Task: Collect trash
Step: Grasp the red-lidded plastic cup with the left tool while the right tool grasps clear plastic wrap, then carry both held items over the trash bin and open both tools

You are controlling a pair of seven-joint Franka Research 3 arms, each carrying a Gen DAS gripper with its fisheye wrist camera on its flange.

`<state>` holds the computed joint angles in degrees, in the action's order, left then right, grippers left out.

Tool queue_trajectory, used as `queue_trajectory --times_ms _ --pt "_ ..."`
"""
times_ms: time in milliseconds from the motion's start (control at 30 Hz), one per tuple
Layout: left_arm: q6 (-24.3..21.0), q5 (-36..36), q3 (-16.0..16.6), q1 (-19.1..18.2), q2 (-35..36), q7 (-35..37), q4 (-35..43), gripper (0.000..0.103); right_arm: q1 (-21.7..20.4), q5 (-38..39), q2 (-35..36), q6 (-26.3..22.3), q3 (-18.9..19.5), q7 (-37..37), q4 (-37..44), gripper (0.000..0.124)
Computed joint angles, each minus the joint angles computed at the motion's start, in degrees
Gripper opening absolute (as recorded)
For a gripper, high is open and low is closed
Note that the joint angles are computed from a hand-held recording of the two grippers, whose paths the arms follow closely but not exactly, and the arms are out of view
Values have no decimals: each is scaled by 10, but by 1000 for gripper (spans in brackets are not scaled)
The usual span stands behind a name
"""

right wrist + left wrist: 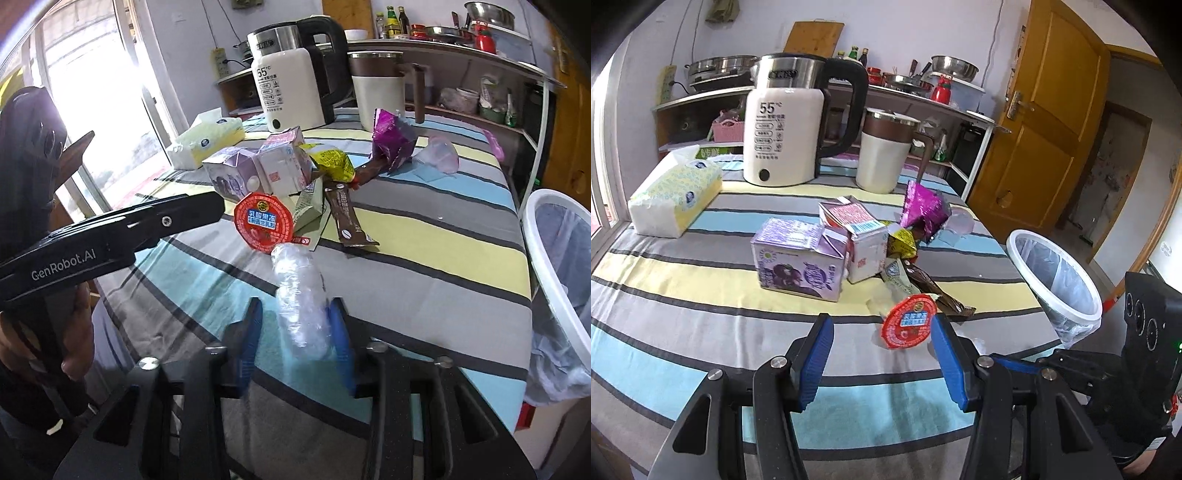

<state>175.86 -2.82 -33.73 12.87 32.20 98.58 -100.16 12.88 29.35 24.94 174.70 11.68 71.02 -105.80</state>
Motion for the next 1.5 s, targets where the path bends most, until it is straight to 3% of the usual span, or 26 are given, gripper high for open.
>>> queue_trajectory --times_ms 167,567,633,733,800,1100,1500 --pt "-29 0 19 -27 16 -8 27 55 -10 17 -13 22 4 4 -20 25" --pt "-70 27 131 -140 44 -80 98 55 -35 36 -29 48 17 15 -48 24" --pt "-75 33 137 -145 47 -89 104 55 -38 37 -30 53 20 14 -52 24" --pt "-67 37 133 -141 44 -87 97 53 -45 40 -32 59 27 12 -55 24" --pt "-63 42 132 -140 41 -86 91 43 -46 40 -32 61 28 13 -55 24" --pt "-40 37 104 -111 26 -72 61 42 -43 30 -39 72 23 28 -65 24" --pt "-19 13 18 -48 11 -7 27 42 -19 0 -63 97 -13 76 -94 24"
